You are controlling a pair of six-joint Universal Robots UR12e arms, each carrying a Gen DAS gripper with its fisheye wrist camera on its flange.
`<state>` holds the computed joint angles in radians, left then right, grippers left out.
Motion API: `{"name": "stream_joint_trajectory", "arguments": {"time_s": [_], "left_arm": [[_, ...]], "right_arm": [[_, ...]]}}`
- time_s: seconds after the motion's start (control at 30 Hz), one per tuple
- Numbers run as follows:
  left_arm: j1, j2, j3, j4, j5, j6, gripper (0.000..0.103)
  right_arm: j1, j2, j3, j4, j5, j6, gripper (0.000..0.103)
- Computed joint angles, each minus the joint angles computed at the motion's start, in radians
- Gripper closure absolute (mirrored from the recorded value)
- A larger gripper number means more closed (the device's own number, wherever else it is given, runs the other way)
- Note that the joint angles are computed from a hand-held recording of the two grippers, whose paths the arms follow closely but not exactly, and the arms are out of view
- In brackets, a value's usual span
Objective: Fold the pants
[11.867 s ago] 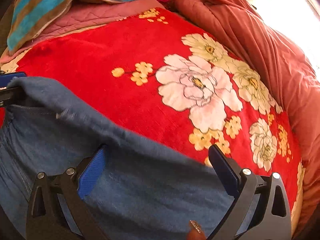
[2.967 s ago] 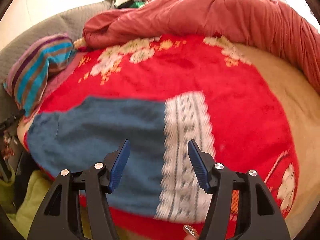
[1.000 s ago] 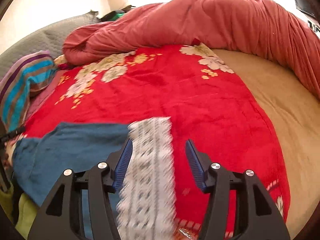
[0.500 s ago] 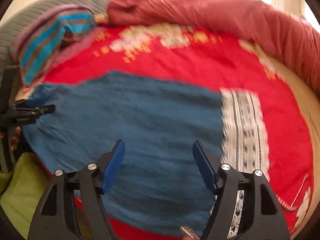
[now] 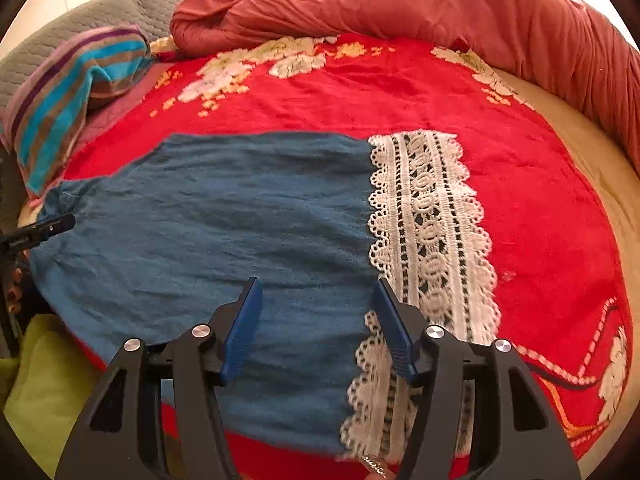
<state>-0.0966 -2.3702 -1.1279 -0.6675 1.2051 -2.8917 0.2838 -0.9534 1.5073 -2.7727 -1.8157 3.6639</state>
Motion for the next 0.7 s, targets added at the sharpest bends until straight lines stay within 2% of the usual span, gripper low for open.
{"name": "stream_joint_trajectory", "arguments": {"time_s": [0.1,0.17,0.27,0.37,0.4,0.43,0.53,0.7], "left_arm": [[-0.016,0.040,-0.049,0.064,-0.009,0.067,0.027],[-0.027,0.052,-0.065,0.063,-0.021,0.098,0.025],[-0.052,0.061,-0.084,0.025,-0.005,0.173,0.023],[-0.073,0.054,-0.089,-0.030,0.047,0.231,0.021],[-0.082,0.044,-0.080,-0.058,0.084,0.247,0.020],[-0.085,0.034,-0.073,-0.070,0.103,0.255,0.019],[-0.089,0.036,-0.092,-0.025,0.119,0.264,0.017],[-0.082,0.054,-0.105,-0.001,0.070,0.245,0.017]], "right_arm": [[0.011,-0.016,0.024,-0.059,0.006,-0.025,0.047],[0.016,-0.020,0.030,-0.070,0.021,-0.043,0.047],[0.021,-0.018,0.035,-0.065,0.036,-0.054,0.046],[0.015,-0.015,0.040,-0.022,0.049,-0.015,0.046],[0.011,-0.014,0.045,-0.019,0.059,-0.004,0.046],[0.007,-0.013,0.057,-0.047,0.074,0.004,0.046],[0.011,-0.012,0.061,-0.067,0.061,-0.002,0.046],[0.009,-0.034,0.104,-0.180,0.065,0.017,0.044]]}}
